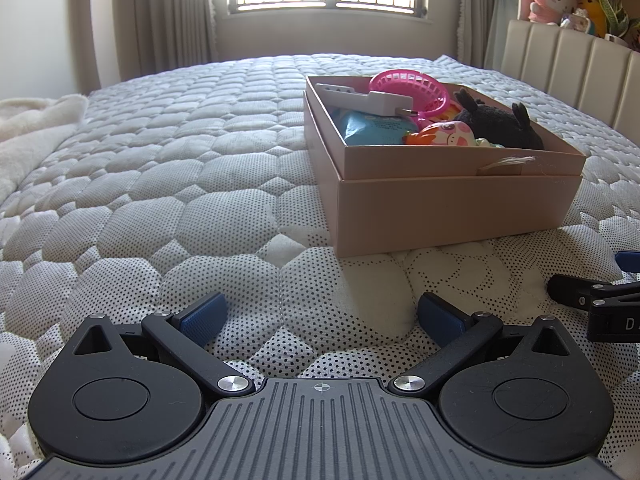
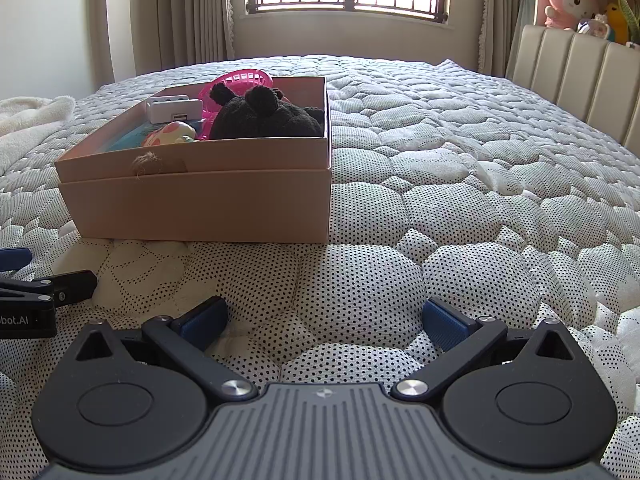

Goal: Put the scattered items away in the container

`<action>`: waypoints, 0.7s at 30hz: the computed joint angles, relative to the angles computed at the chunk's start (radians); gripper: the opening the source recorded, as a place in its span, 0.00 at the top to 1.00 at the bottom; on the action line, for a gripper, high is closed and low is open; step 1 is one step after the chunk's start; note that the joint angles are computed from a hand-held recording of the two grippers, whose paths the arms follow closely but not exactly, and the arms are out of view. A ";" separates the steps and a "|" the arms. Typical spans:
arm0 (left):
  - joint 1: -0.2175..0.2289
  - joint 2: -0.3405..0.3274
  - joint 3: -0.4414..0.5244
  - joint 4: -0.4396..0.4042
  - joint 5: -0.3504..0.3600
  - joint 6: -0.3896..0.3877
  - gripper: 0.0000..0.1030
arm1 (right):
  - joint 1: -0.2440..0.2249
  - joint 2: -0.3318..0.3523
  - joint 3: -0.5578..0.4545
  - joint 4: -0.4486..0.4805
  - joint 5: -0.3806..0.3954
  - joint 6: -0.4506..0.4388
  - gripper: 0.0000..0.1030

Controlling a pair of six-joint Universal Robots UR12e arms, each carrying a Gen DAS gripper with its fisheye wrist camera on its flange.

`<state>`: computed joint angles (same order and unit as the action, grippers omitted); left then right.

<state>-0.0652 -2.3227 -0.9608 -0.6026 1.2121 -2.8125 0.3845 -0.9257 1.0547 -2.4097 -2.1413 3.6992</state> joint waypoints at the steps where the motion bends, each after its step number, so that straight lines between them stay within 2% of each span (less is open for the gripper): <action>1: 0.000 0.000 0.000 0.000 0.000 0.000 0.00 | 0.000 0.000 0.000 0.000 0.000 0.000 0.00; 12: 0.002 0.001 -0.002 -0.001 -0.007 0.000 0.00 | 0.000 0.000 0.000 -0.001 0.000 0.000 0.00; 21: -0.010 0.007 -0.010 0.016 0.037 0.030 0.00 | -0.001 -0.001 0.002 -0.002 0.001 -0.001 0.00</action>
